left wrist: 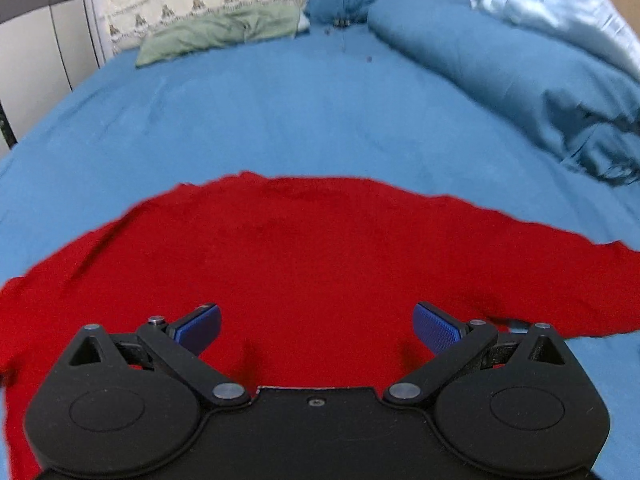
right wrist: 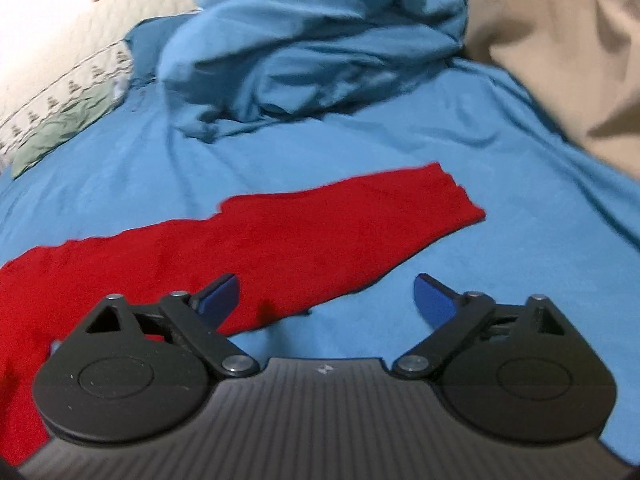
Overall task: Fold small clothes
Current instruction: 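Grasp the red sweater sleeve nearest the right gripper with the right gripper, then fold the held sleeve across the sweater body and open the right gripper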
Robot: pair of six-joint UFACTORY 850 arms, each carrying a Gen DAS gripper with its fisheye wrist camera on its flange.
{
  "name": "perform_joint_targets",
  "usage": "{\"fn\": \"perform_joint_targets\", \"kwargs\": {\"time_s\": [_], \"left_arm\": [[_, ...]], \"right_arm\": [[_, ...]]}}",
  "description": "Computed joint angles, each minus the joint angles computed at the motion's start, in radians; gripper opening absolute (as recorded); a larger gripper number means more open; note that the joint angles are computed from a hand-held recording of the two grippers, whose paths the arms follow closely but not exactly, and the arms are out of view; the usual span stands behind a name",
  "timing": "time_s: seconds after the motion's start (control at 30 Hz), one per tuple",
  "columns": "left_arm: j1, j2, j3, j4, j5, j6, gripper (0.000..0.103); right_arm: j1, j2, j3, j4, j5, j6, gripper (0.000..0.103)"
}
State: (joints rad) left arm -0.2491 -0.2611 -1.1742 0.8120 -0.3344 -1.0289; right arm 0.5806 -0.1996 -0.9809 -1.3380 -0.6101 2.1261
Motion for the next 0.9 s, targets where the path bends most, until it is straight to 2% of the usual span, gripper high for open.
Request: {"fn": "perform_joint_targets", "kwargs": {"time_s": [0.07, 0.13, 0.2, 0.3, 0.37, 0.5, 0.63, 0.77, 0.9], "left_arm": [[0.003, -0.054, -0.040, -0.010, -0.001, 0.010, 0.103], [0.007, -0.103, -0.079, -0.025, -0.008, 0.032, 0.103], [0.011, -0.145, -0.112, -0.021, -0.010, 0.023, 0.102], [0.017, -0.187, -0.148, -0.031, -0.011, 0.027, 0.103], [0.019, -0.201, -0.160, 0.001, -0.003, 0.010, 0.103], [0.030, -0.208, -0.174, -0.073, 0.015, 0.072, 0.103], [0.054, -0.181, -0.161, -0.174, 0.039, 0.161, 0.103], [0.087, -0.113, -0.115, -0.081, 0.080, 0.092, 0.103], [0.146, -0.016, -0.042, -0.029, 0.124, 0.051, 0.103]], "right_arm": [[-0.030, -0.024, 0.003, -0.065, 0.028, 0.092, 0.097], [-0.042, -0.043, 0.006, -0.161, 0.012, 0.198, 0.094], [-0.048, -0.064, -0.003, -0.210, -0.013, 0.238, 0.078], [-0.052, -0.091, -0.027, -0.197, -0.049, 0.233, 0.059], [-0.055, -0.098, -0.036, -0.184, -0.068, 0.228, 0.039], [-0.059, -0.105, -0.053, -0.170, -0.083, 0.212, 0.024], [-0.053, -0.101, -0.095, -0.187, -0.061, 0.208, 0.022], [-0.025, -0.116, -0.205, -0.290, -0.005, 0.238, 0.022], [0.041, -0.204, -0.402, -0.437, 0.103, 0.242, 0.022]]}}
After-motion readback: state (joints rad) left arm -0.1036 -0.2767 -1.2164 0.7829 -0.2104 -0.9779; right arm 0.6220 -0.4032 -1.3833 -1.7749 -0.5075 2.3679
